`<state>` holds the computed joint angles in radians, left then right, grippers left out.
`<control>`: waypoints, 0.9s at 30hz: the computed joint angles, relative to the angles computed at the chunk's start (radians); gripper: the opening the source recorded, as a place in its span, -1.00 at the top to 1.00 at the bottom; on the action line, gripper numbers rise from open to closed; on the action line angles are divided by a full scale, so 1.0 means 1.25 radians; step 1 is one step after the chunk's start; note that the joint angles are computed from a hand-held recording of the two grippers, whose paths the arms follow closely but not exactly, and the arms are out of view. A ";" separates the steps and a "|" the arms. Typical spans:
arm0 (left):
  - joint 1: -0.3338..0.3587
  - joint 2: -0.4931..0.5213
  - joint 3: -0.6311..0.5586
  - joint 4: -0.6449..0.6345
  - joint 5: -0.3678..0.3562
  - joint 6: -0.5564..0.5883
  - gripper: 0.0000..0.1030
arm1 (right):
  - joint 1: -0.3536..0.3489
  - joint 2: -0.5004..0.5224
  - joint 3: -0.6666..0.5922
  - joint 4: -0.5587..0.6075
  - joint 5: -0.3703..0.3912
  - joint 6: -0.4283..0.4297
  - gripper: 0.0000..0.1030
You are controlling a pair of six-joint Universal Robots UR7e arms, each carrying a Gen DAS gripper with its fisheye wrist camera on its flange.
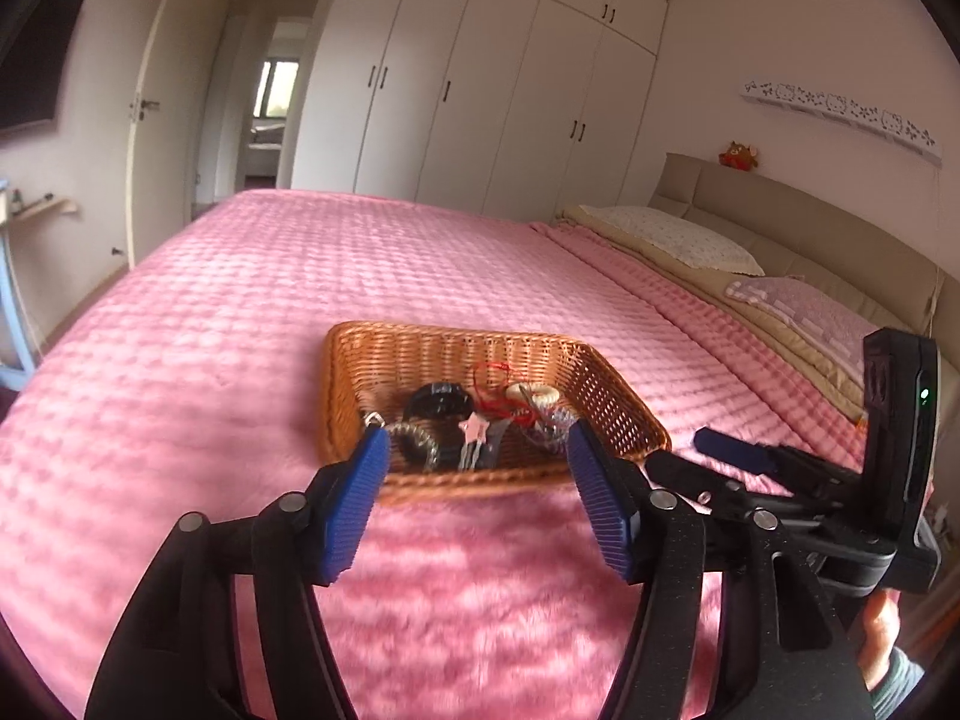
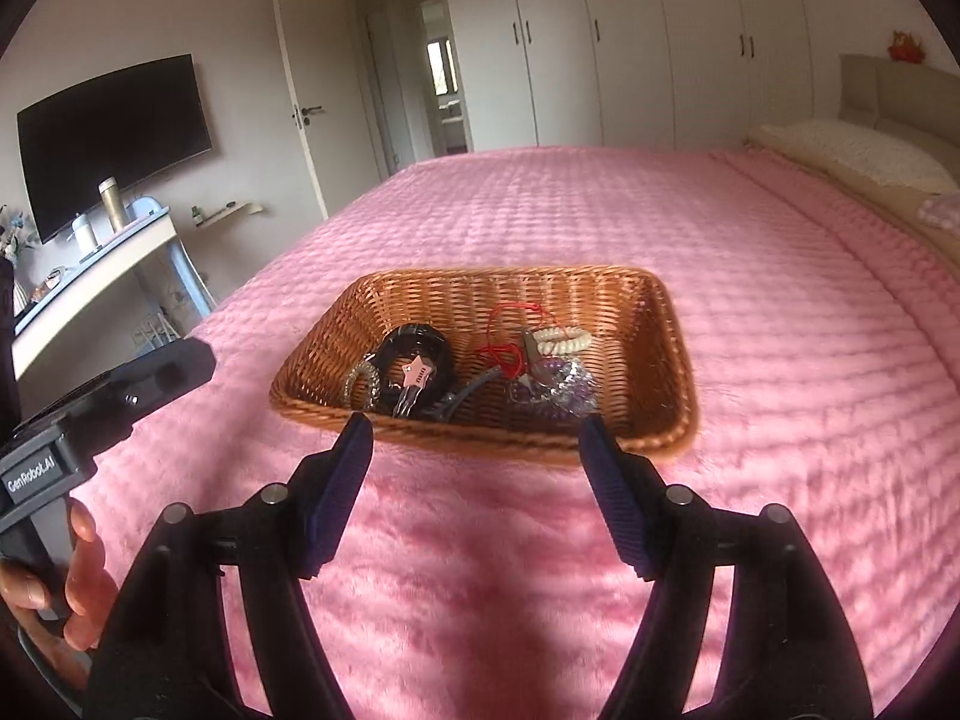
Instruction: Organize jewelry
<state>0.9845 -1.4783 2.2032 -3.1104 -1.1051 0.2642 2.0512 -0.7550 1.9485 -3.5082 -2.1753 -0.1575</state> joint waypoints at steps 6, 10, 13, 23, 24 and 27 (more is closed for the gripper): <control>-0.083 -0.060 0.143 -0.169 0.146 0.039 -0.55 | 0.058 0.040 0.041 -0.175 -0.104 -0.079 -0.39; -0.113 -0.038 0.206 -0.326 0.226 0.079 -0.62 | 0.083 0.106 0.023 -0.327 -0.164 -0.187 -0.39; -0.115 -0.003 0.234 -0.463 0.246 0.125 -0.62 | 0.085 0.147 0.018 -0.424 -0.177 -0.252 -0.39; -0.095 0.057 0.246 -0.609 0.270 0.177 -0.63 | 0.068 0.154 0.045 -0.473 -0.163 -0.217 -0.46; -0.096 0.061 0.247 -0.617 0.275 0.179 -0.63 | 0.067 0.153 0.048 -0.473 -0.163 -0.212 -0.47; -0.095 0.076 0.245 -0.622 0.285 0.181 -0.67 | 0.060 0.149 0.059 -0.478 -0.146 -0.201 -0.47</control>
<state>0.8656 -1.3835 2.5097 -3.8876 -0.7493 0.4904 2.1257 -0.5687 2.0223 -4.1055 -2.3579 -0.4081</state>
